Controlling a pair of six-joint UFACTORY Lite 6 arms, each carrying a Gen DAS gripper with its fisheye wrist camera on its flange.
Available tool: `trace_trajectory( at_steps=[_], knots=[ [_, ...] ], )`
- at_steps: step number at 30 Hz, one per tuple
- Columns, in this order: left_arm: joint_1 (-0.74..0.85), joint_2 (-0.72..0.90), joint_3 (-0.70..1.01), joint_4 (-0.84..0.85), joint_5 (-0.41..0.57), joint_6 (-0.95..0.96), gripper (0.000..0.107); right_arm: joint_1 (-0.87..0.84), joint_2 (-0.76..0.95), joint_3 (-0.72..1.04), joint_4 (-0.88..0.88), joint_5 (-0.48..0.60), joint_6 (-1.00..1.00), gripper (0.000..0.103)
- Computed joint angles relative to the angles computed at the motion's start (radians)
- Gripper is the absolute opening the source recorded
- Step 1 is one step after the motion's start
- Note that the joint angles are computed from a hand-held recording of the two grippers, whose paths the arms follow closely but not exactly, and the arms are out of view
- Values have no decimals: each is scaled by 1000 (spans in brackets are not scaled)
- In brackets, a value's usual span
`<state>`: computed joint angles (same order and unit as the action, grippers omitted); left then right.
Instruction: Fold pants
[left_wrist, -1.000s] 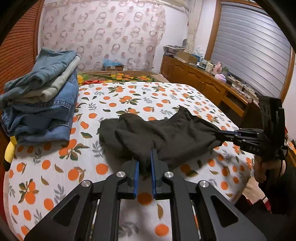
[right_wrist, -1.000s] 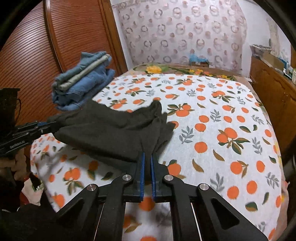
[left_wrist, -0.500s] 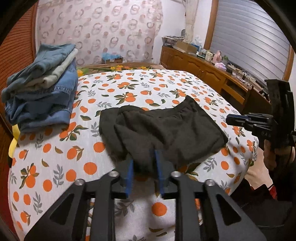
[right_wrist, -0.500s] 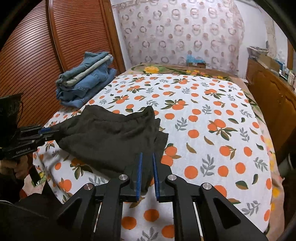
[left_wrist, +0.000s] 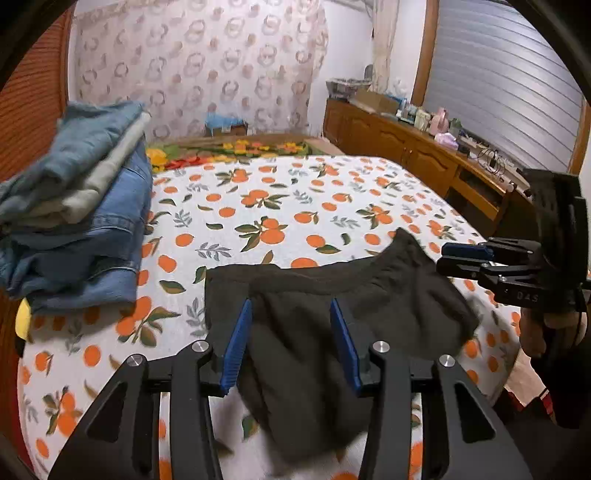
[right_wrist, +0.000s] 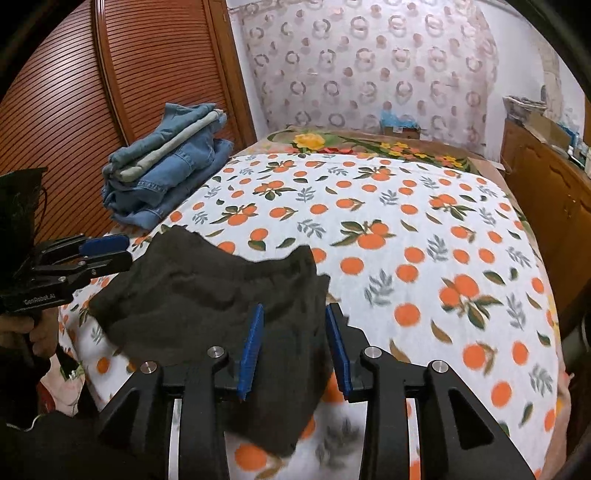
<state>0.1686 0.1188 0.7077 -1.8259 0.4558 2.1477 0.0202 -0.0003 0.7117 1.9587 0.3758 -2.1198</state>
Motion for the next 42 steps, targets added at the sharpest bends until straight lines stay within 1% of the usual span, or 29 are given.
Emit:
trace_trajectory(
  at_steps=[2, 4, 5, 7, 8, 9, 10, 11, 12, 14, 17, 19, 22, 23, 25, 28, 29, 31, 33, 34, 36, 38, 40, 41, 42],
  knots=[
    [-14, 67, 56, 6, -20, -18, 44, 20, 58, 51, 31, -20, -25, 36],
    [-19, 122, 97, 9, -26, -24, 39, 33, 127, 116, 23, -44, -4, 36],
    [-24, 136, 108, 3, -36, -23, 34, 34, 157, 145, 3, -50, 23, 36],
    [-21, 142, 107, -20, -24, 11, 25, 33, 206, 197, -64, -54, 99, 36],
    [-19, 140, 104, -30, -16, 24, 16, 31, 227, 218, -94, -50, 131, 36],
    [-13, 133, 100, -32, -1, 31, 12, 25, 242, 236, -141, -38, 177, 30],
    [-6, 124, 96, -32, 17, 33, 10, 14, 257, 250, -183, -6, 215, 7],
    [3, 100, 83, -47, 38, 42, 9, 4, 268, 261, -202, 22, 229, 5],
    [6, 79, 73, -56, 51, 48, 8, 1, 266, 257, -180, 33, 206, 5],
    [11, 38, 54, -85, 75, 72, 8, -3, 229, 216, -45, 53, 80, 4],
    [-3, 54, 91, -78, 51, 40, 8, -23, 188, 173, 60, 108, 3, 4],
    [-18, 96, 136, -61, 13, 9, 8, -25, 192, 175, 74, 104, -11, 4],
    [-37, 146, 169, -83, -30, 34, 8, -4, 216, 189, 100, 52, -34, 4],
    [-36, 157, 171, -83, -30, 37, 9, 7, 225, 196, 106, 29, -36, 4],
    [-38, 172, 175, -77, -43, 26, 12, 20, 236, 211, 78, -2, -1, 4],
    [-40, 172, 168, -85, -58, 35, 18, 27, 239, 222, 56, -21, 27, 4],
    [-35, 167, 162, -89, -52, 42, 22, 30, 242, 226, 53, -32, 31, 6],
    [-37, 158, 155, -106, -53, 59, 26, 47, 231, 230, 57, -67, 34, 9],
    [-42, 142, 143, -125, -58, 82, 42, 57, 220, 220, 101, -82, -12, 9],
    [-44, 133, 137, -130, -59, 85, 44, 63, 208, 211, 114, -90, -26, 10],
    [-50, 117, 129, -126, -69, 79, 46, 69, 187, 193, 142, -99, -57, 16],
    [-57, 106, 124, -110, -84, 67, 50, 70, 161, 167, 169, -96, -92, 25],
    [-58, 99, 116, -123, -89, 85, 60, 64, 137, 140, 181, -89, -114, 29],
    [-56, 93, 107, -131, -84, 96, 71, 63, 125, 127, 186, -86, -122, 32],
    [-53, 91, 102, -133, -78, 98, 74, 59, 114, 114, 187, -83, -127, 33]
  ],
)
